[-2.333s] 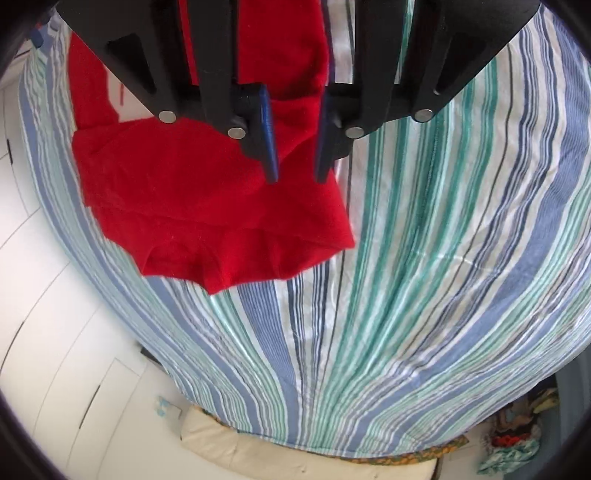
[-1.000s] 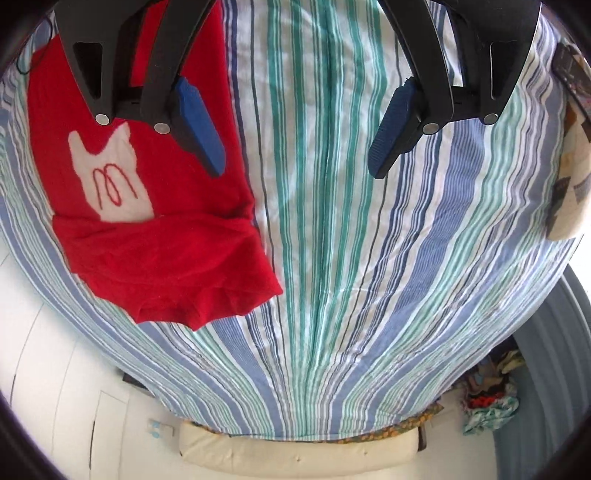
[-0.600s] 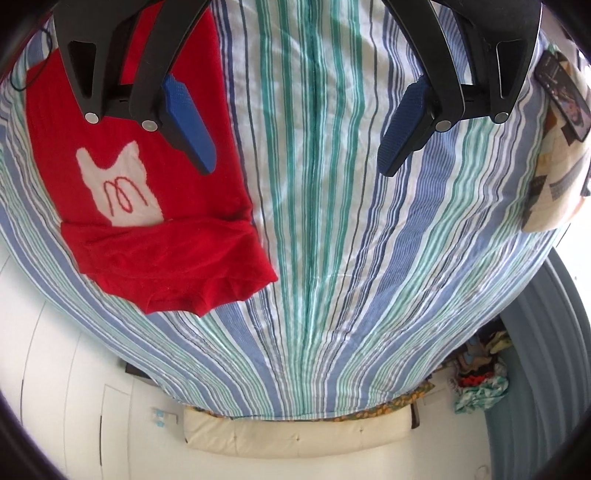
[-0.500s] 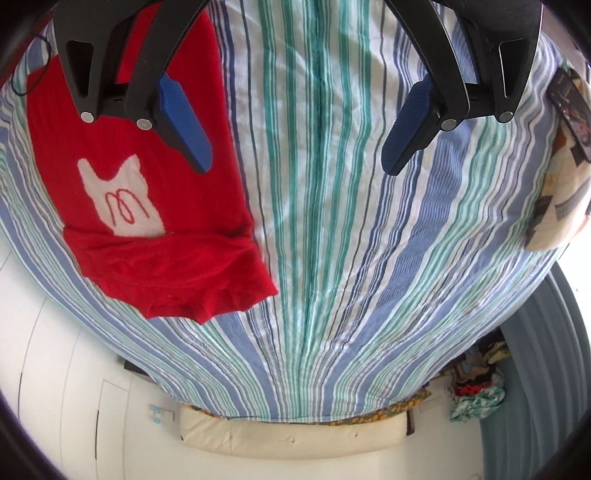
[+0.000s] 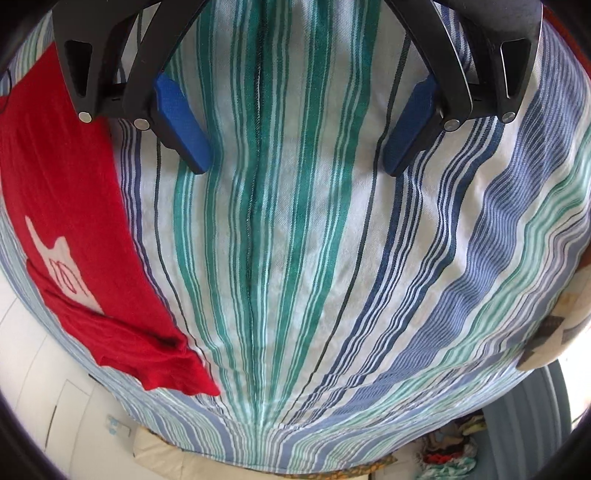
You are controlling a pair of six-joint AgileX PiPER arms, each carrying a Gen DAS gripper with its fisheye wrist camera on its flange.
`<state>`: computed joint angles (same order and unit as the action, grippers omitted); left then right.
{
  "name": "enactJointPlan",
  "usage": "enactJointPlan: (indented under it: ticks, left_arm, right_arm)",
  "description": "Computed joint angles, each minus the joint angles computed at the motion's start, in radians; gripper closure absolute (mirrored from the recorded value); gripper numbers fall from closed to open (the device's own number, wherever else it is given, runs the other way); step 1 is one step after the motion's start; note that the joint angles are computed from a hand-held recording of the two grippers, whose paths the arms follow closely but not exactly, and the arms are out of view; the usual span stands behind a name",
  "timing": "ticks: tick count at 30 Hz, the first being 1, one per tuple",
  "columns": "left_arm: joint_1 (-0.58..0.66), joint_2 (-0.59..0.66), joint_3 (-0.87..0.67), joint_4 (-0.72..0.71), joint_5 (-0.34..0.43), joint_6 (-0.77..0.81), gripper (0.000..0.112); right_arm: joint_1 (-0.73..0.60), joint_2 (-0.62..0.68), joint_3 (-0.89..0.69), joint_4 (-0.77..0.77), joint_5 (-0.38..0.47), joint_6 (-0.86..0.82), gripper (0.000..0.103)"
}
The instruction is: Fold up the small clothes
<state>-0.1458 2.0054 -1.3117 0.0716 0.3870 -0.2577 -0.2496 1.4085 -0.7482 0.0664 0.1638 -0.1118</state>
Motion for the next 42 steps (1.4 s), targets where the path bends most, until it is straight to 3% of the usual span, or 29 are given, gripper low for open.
enactJointPlan:
  ticks: [6, 15, 18, 20, 22, 24, 26, 29, 32, 34, 38, 40, 41, 42]
  left_arm:
    - [-0.021, 0.004, 0.010, 0.083, -0.011, -0.064, 0.012]
    - [-0.011, -0.010, 0.042, 0.053, -0.051, -0.025, 0.011]
    - [0.009, -0.020, 0.024, -0.072, 0.005, 0.113, 0.011]
    - [0.032, -0.040, -0.008, -0.154, 0.096, 0.204, 0.012]
    - [0.063, -0.096, 0.008, -0.254, 0.130, 0.287, 0.012]
    - [0.092, -0.167, 0.048, -0.397, 0.152, 0.400, 0.012]
    - [0.107, -0.217, 0.076, -0.561, 0.200, 0.540, 0.012]
    - [0.096, -0.222, 0.083, -0.789, 0.329, 0.740, 0.012]
    - [0.037, -0.169, 0.057, -0.823, 0.395, 0.765, 0.013]
    - [-0.014, -0.138, 0.033, -0.750, 0.391, 0.706, 0.021]
    - [-0.043, -0.114, 0.025, -0.742, 0.395, 0.689, 0.034]
    - [-0.053, -0.092, 0.001, -0.718, 0.416, 0.661, 0.056]
    - [-0.055, -0.085, -0.003, -0.713, 0.429, 0.651, 0.084]
    - [-0.048, -0.074, -0.008, -0.734, 0.454, 0.660, 0.109]
  right_arm:
    - [0.007, 0.020, -0.010, 0.009, 0.005, -0.019, 0.023]
    - [-0.047, -0.050, 0.000, 0.126, 0.001, -0.112, 0.023]
    - [-0.114, -0.164, -0.007, 0.301, 0.031, -0.315, 0.023]
    - [-0.179, -0.248, -0.052, 0.349, 0.104, -0.432, 0.023]
    - [-0.260, -0.330, -0.124, 0.392, 0.202, -0.579, 0.022]
    - [-0.343, -0.394, -0.191, 0.457, 0.292, -0.757, 0.007]
    - [-0.410, -0.426, -0.231, 0.514, 0.385, -0.912, 0.002]
    - [-0.446, -0.355, -0.298, 0.481, 0.639, -0.890, 0.002]
    - [-0.434, -0.197, -0.294, 0.561, 0.824, -0.809, 0.007]
    - [-0.373, -0.057, -0.285, 0.594, 0.852, -0.730, 0.015]
    - [-0.261, 0.190, -0.297, 0.597, 0.779, -0.615, 0.021]
    - [-0.234, 0.308, -0.338, 0.562, 0.784, -0.526, 0.025]
    - [-0.228, 0.354, -0.349, 0.539, 0.795, -0.483, 0.028]
    - [-0.221, 0.396, -0.365, 0.516, 0.815, -0.448, 0.039]
